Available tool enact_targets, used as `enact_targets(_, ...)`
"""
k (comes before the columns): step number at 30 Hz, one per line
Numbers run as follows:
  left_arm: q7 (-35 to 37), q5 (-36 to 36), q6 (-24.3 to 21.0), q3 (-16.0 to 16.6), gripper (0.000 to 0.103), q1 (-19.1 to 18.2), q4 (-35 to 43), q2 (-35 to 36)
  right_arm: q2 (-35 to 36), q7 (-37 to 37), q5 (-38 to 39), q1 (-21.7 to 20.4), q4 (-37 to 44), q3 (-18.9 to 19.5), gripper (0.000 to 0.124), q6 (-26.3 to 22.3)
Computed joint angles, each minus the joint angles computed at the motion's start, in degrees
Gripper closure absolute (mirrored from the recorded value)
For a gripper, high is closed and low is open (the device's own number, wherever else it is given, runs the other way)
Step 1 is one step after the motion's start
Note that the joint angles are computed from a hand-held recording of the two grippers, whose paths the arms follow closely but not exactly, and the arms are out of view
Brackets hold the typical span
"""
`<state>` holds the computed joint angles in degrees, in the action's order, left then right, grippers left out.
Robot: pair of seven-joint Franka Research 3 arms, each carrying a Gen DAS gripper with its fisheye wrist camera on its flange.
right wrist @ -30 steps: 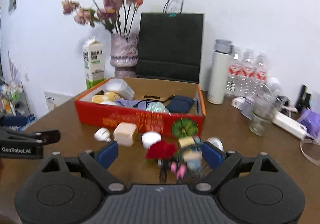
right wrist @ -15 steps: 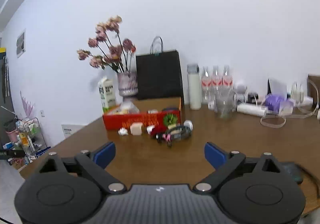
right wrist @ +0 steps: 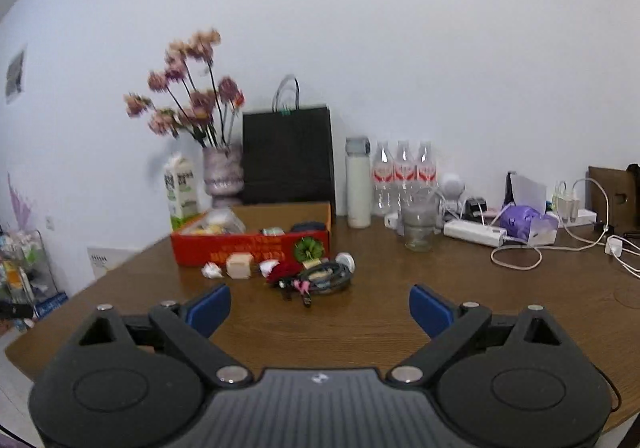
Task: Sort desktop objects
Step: 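Grasp the white tissue with the left gripper while the right gripper grasps the black braided cable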
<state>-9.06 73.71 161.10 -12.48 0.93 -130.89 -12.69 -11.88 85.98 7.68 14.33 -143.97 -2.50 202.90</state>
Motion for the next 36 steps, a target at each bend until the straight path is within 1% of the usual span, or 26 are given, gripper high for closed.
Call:
enact_targets(1,-3.05,3.58,2.15,-0.28,0.000,0.60,2.14,2.24,2.22,0.76,-1.95,0.75,1.84,-1.26,0.028,0.48)
enact_targets(2,-3.15,4.49,3.06,-0.22,0.000,0.30,4.72,4.96,4.43,2.53,-4.34,1.32,3.48,-2.46,0.028,1.43)
enact_targets(4,0.20,3.18,4.02,0.53,0.000,-1.15,9.73,10.44,8.60,6.41,-9.43,0.83,7.44,-3.24,0.028,1.40)
enact_targets(5,2.51,2.98,5.33,1.20,0.000,-1.83,12.32,13.33,10.60,8.94,-12.44,0.25,9.32,-3.34,0.028,1.64)
enact_targets(6,8.00,-0.11,5.59,1.66,0.000,-2.61,15.15,16.40,13.44,14.32,-18.76,-1.06,12.26,-3.62,0.028,1.62)
enact_targets(7,12.58,-2.77,4.85,1.93,0.000,-3.39,17.47,18.67,15.44,16.94,-21.72,-2.39,14.84,-2.84,0.029,0.26)
enact_targets(9,16.88,-2.78,4.53,3.20,0.000,-4.78,22.98,23.50,19.86,21.78,-27.87,-6.43,20.87,0.18,0.030,-2.87)
enact_targets(11,21.11,-4.51,5.10,4.32,0.001,-5.66,28.29,28.22,24.30,21.32,-27.20,-7.93,26.71,1.98,0.031,-6.70)
enact_targets(12,23.34,-5.75,5.50,4.81,0.003,-5.91,31.62,31.08,26.50,21.05,-26.08,-8.50,29.74,2.84,0.032,-8.94)
enact_targets(13,26.33,-8.06,5.30,4.81,0.006,-5.98,34.35,33.43,28.98,21.39,-25.59,-10.85,33.08,5.46,0.037,-11.22)
enact_targets(14,30.77,-11.31,5.74,4.19,0.007,-5.42,37.71,36.40,31.27,21.29,-25.28,-14.63,36.05,9.73,0.043,-13.39)
enact_targets(16,38.98,-17.50,5.70,2.23,0.012,-4.29,44.13,41.99,36.54,19.84,-22.85,-20.84,42.67,17.55,0.048,-18.21)
enact_targets(18,48.96,-23.97,5.08,-1.25,0.014,-2.35,50.82,47.86,41.03,18.72,-19.93,-21.95,48.47,19.84,0.051,-21.67)
enact_targets(19,51.46,-25.77,4.14,-1.62,0.014,-2.63,53.93,50.25,43.18,18.46,-18.56,-21.69,51.55,20.02,0.052,-23.59)
enact_targets(20,53.51,-27.34,3.19,-1.71,0.014,-3.10,57.30,52.68,45.06,18.38,-17.45,-20.94,54.37,19.52,0.053,-25.24)
enact_targets(22,57.53,-30.28,2.03,-2.01,0.017,-3.61,63.07,56.90,47.56,19.59,-15.85,-17.98,58.32,16.26,0.055,-26.99)
enact_targets(24,61.54,-33.96,0.83,-3.28,0.023,-3.41,67.75,60.42,49.70,19.65,-14.29,-16.31,61.70,14.49,0.067,-28.70)
enact_targets(25,63.24,-36.09,0.18,-4.17,0.026,-3.11,69.68,61.88,50.74,19.20,-13.72,-15.62,63.65,13.84,0.079,-30.42)
enact_targets(26,64.58,-37.91,-0.33,-4.77,0.029,-2.95,71.25,62.97,51.32,19.73,-13.66,-13.92,65.09,11.71,0.084,-31.78)
enact_targets(27,66.01,-39.79,-0.60,-5.60,0.035,-2.61,72.40,63.85,51.79,19.38,-13.18,-13.27,65.86,10.99,0.086,-32.07)
enact_targets(29,68.45,-42.26,-0.71,-6.20,0.041,-2.61,73.92,64.95,52.14,17.96,-11.95,-12.74,66.37,10.54,0.094,-31.64)
enact_targets(30,69.13,-43.13,-1.04,-5.92,0.050,-2.96,74.51,65.26,52.01,17.03,-11.71,-12.30,66.00,10.09,0.095,-30.79)
enact_targets(31,70.68,-44.18,-1.55,-6.23,0.074,-2.97,74.88,65.50,51.71,17.01,-11.74,-11.05,65.41,8.50,0.099,-29.56)
enact_targets(32,72.05,-45.11,-2.26,-6.34,0.084,-3.12,75.19,65.60,50.98,16.96,-11.91,-9.68,64.31,6.69,0.101,-28.32)
enact_targets(34,72.26,-45.93,-1.19,-4.84,0.085,-3.69,73.50,64.46,49.48,16.26,-13.42,-5.78,62.10,1.91,0.105,-25.92)
enact_targets(36,72.77,-47.19,-0.24,-4.02,0.086,-3.81,70.84,62.56,47.55,14.62,-14.44,-2.80,59.19,-1.32,0.108,-23.08)
